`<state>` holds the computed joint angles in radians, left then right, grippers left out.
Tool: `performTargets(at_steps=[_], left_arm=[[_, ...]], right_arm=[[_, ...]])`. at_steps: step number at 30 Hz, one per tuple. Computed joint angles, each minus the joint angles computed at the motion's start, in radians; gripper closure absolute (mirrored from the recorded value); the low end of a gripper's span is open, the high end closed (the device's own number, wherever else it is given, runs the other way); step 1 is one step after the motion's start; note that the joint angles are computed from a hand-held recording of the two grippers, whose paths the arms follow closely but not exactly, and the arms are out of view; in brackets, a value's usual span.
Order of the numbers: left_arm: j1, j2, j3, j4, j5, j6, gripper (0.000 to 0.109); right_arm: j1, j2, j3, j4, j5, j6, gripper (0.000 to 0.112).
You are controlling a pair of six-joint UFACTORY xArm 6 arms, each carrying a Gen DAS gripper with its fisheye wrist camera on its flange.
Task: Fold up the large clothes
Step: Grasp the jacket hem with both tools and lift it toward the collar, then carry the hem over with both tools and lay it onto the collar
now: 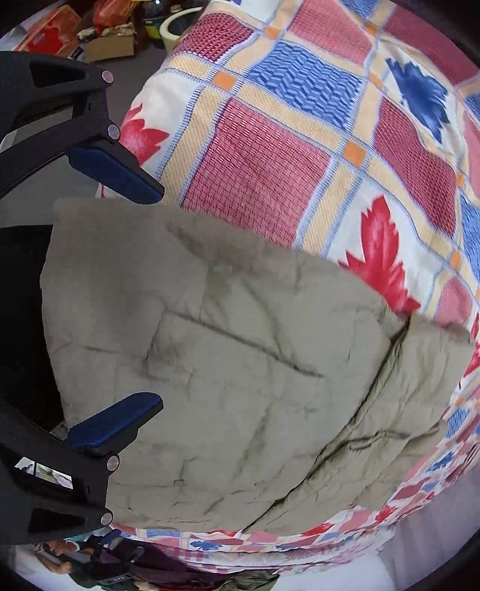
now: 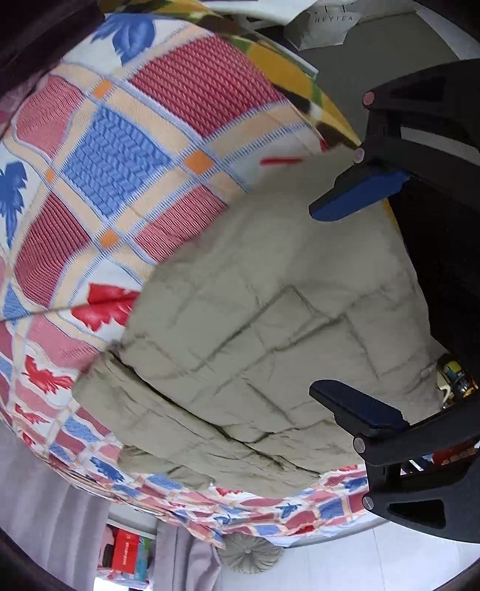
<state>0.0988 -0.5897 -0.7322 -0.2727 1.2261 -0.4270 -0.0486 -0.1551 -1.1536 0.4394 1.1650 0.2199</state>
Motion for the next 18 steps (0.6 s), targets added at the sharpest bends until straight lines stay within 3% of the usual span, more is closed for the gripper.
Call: performTargets(at_steps=[6,9,18], left_arm=[[0.109,-0.043,0.107,-0.159,0.032,0.08,0.006],[0.098,-0.046,0.136,-0.206,0.054,0.11,0.006],[0.057,-0.05,0.165,-0.323,0.037,0.155,0.007]], right_arm=[[-0.042,0.029,0.011,-0.111,-0.043,-0.007,0.023],[-0.062,0.064,0.015,-0.105,-0.016,-0.038,0.023],[-0.112,0.07,0.078,0.161,0.104,-0.166,0.022]])
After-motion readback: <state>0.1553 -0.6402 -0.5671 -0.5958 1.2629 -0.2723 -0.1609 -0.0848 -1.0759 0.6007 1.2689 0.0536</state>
